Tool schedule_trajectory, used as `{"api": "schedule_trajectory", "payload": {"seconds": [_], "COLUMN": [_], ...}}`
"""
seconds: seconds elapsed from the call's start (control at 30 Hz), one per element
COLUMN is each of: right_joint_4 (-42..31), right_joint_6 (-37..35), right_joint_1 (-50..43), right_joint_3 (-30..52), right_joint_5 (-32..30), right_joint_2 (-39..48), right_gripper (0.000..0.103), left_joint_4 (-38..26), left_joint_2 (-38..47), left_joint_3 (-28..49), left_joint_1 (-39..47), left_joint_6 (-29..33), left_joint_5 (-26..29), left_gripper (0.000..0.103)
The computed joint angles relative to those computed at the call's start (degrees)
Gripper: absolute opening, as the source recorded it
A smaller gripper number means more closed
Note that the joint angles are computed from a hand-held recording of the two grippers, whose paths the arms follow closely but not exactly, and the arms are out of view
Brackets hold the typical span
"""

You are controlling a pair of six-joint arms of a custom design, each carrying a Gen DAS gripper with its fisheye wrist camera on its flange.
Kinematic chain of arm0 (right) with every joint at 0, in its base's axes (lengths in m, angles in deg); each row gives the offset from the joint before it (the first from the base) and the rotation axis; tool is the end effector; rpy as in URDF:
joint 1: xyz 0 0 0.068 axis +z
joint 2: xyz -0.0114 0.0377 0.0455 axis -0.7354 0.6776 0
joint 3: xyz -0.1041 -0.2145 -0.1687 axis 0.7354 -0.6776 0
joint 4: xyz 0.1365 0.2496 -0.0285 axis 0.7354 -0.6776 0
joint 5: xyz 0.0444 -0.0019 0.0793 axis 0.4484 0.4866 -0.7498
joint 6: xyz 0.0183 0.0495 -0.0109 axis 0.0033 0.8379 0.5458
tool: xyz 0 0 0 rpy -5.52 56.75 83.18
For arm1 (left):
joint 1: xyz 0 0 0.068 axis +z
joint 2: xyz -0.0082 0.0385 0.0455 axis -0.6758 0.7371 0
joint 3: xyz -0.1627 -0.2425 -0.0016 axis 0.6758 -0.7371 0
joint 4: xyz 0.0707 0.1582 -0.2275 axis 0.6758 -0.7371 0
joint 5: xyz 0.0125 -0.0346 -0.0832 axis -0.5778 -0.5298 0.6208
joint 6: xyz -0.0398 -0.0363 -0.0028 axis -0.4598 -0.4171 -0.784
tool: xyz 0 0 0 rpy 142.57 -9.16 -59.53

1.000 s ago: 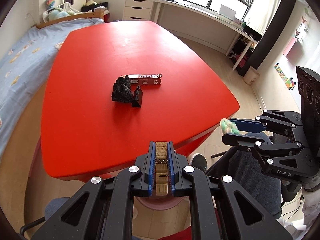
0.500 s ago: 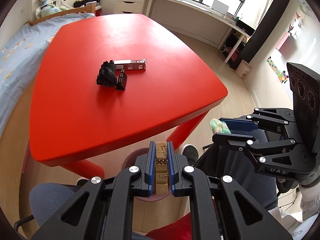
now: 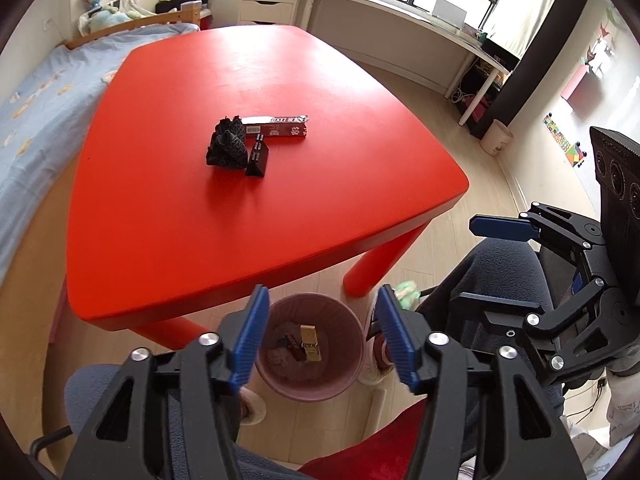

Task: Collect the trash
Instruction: 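Carry both items over the wastebasket and open both tools to drop them, then move both open tools back over the table toward the black gloves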

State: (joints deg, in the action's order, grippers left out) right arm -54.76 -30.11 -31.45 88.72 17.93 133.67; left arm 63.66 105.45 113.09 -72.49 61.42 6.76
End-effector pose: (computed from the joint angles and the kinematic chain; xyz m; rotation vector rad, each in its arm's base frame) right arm 0.2740 0.0884 0.0880 -0.6205 2.5062 0.4283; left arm 0.2937 -0.1741 0.0913 0.4191 2.5836 -0.4259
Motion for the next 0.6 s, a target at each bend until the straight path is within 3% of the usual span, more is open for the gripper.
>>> {"api": "schedule_trajectory", "payload": {"seconds": [0.03, 0.07, 0.2, 0.6], "right_joint_4": [-0.08, 0.18, 0.26, 0.73], "right_joint_6": [-0.01, 0.00, 0.10, 0.41], "right_joint_1": [-0.02, -0.06, -0.61, -1.23], "right_joint_3": [0.11, 0.02, 0.21, -0.01], "right_joint_5": [0.50, 0.93, 0.80, -0.61], "right_joint_2": [0.18, 0.21, 0.83, 0.91], "right_gripper": [0.091, 0.092, 0.097, 0.100], "left_joint_4": [0.65, 1.32, 0.96, 1.08], "left_joint_2": [-0.21, -0.52, -0.91, -1.47], "left_joint_3": [-0.39, -0.85, -1.12, -1.88], "left_joint_1": [0.19, 0.26, 1.36, 2.51], "left_joint_6": [-0.28, -0.36, -0.76, -1.14], "left_joint_5": [-0.53, -1.28, -2.27, -1.74], "left_gripper": [0.088, 0.090, 0.095, 0.095]}}
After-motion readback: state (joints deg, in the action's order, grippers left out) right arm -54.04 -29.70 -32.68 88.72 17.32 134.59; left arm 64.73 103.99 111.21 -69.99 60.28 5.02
